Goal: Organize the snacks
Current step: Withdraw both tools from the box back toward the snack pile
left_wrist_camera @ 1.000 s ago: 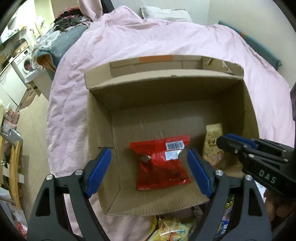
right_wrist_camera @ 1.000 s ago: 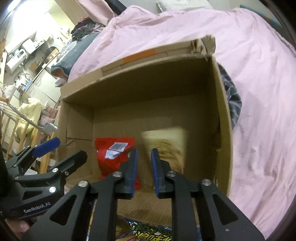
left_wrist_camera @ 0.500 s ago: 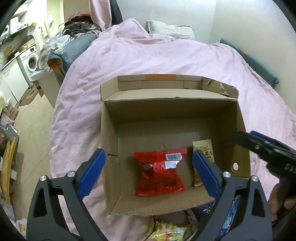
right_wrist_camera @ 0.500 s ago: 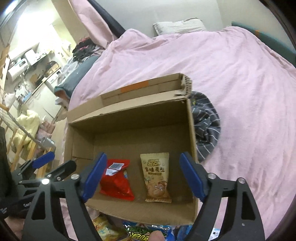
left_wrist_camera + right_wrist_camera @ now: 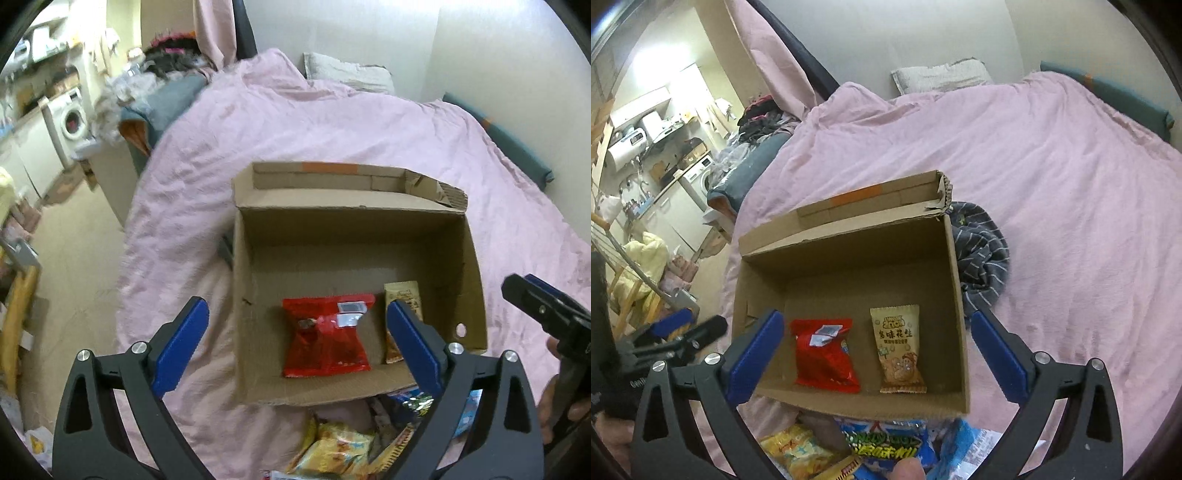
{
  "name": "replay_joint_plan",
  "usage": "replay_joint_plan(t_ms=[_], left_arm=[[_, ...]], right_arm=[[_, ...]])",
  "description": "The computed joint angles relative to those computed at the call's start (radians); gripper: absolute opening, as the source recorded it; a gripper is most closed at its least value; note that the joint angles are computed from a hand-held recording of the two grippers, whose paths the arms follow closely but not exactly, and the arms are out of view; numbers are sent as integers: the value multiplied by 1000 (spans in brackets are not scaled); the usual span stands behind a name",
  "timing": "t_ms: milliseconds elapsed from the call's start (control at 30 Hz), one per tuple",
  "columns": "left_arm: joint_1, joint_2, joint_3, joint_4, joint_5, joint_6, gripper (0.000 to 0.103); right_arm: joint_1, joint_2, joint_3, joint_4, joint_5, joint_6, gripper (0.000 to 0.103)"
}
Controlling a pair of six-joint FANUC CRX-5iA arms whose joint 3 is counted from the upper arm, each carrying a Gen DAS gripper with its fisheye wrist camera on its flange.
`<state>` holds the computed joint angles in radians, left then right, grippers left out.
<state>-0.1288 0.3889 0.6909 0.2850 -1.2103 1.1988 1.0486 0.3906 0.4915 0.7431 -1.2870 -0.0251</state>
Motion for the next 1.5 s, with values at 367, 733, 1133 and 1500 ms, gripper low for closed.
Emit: replay_joint_plan(t_ms=[367,733,1133,1500], left_arm=[[65,-120,-191,130,21,-70,96],[102,-184,-275,96,0,-58,101],[126,-212,-332,48,-30,-76,101],[80,-64,-211,-76,-396,-32,101]], right_arm=[[71,-53,-78,27,-34,-120,103],[125,-78,-135,42,-62,-208,103],[156,-127,-211,-5,-115,-247,103],[156,-171,-271,-40,-115,-329,103]])
